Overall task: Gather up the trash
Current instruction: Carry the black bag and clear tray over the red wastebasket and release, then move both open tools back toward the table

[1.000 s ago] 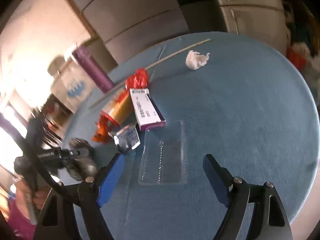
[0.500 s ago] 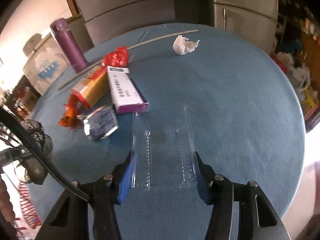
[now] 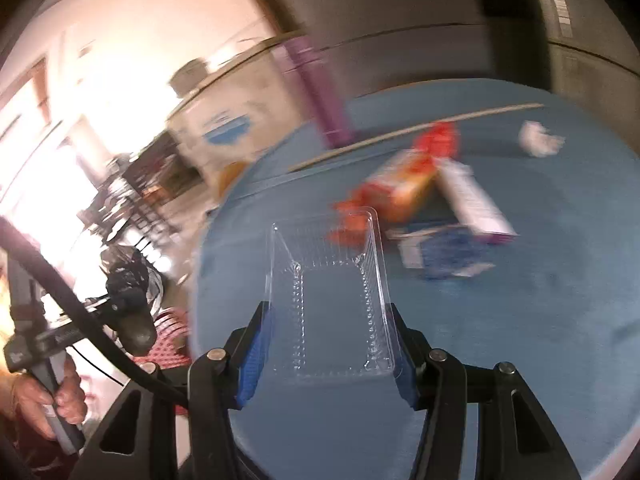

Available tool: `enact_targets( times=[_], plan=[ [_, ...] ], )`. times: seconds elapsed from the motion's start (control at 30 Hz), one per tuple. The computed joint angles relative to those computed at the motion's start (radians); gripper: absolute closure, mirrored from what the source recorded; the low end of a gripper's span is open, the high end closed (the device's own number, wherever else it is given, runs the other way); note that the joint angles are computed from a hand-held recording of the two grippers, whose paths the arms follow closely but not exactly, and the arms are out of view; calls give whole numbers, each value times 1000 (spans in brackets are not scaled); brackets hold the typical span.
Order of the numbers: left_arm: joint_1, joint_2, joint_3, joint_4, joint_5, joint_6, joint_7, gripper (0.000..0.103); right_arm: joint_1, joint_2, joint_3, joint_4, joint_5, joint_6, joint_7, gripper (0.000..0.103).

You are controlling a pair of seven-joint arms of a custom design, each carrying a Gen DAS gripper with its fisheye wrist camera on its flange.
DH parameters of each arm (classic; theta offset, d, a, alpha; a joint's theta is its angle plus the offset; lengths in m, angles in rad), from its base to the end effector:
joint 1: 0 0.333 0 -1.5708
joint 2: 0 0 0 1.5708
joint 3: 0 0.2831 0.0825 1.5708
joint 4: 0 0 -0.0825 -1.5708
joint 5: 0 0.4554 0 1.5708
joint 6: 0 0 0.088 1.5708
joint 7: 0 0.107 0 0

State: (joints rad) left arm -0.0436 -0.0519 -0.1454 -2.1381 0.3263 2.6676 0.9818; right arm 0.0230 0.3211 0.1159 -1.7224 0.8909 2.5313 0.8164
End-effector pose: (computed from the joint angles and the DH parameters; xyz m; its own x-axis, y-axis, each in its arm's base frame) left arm 0.6230 -0.1294 0.4245 0.1367 -0.9897 0.0432 -0.8036 -0.1363 -0.5794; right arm 0.7315 0.0875 0.3860 0.3674 -0.8392 -0.4010 -0.7845 -0.0481 -0.6182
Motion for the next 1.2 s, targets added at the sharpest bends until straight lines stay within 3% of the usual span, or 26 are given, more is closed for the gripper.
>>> enact_targets(
  times=[0.2,0.37,0.63,0.7,0.77,0.87,1.07,1.2],
  plan=[
    [82,-189,14,-200,52,-56,-109,66,43,64,55,99,13,-134,-44,46],
    [128,-264,29,-300,19,-60,-110,66,99,148,87,216,-24,-237,-23,46],
    [124,-232,66,-360,-162,14,-19,64,192,306,111,392,-150,-320,101,44],
    [106,-212,87,-363,-243,32,41,60,211,358,112,449,-188,-350,155,43],
    [101,-191,96,-360,-304,33,82,47,221,424,116,531,-218,-398,207,39],
    [112,-197,85,-379,-331,42,82,45,205,496,141,617,-212,-454,239,36],
    [146,-184,58,-366,-277,35,29,43,170,443,158,525,-175,-370,186,35],
    [117,-170,60,-343,-304,43,62,43,138,354,147,400,-143,-287,161,35]
  ],
)
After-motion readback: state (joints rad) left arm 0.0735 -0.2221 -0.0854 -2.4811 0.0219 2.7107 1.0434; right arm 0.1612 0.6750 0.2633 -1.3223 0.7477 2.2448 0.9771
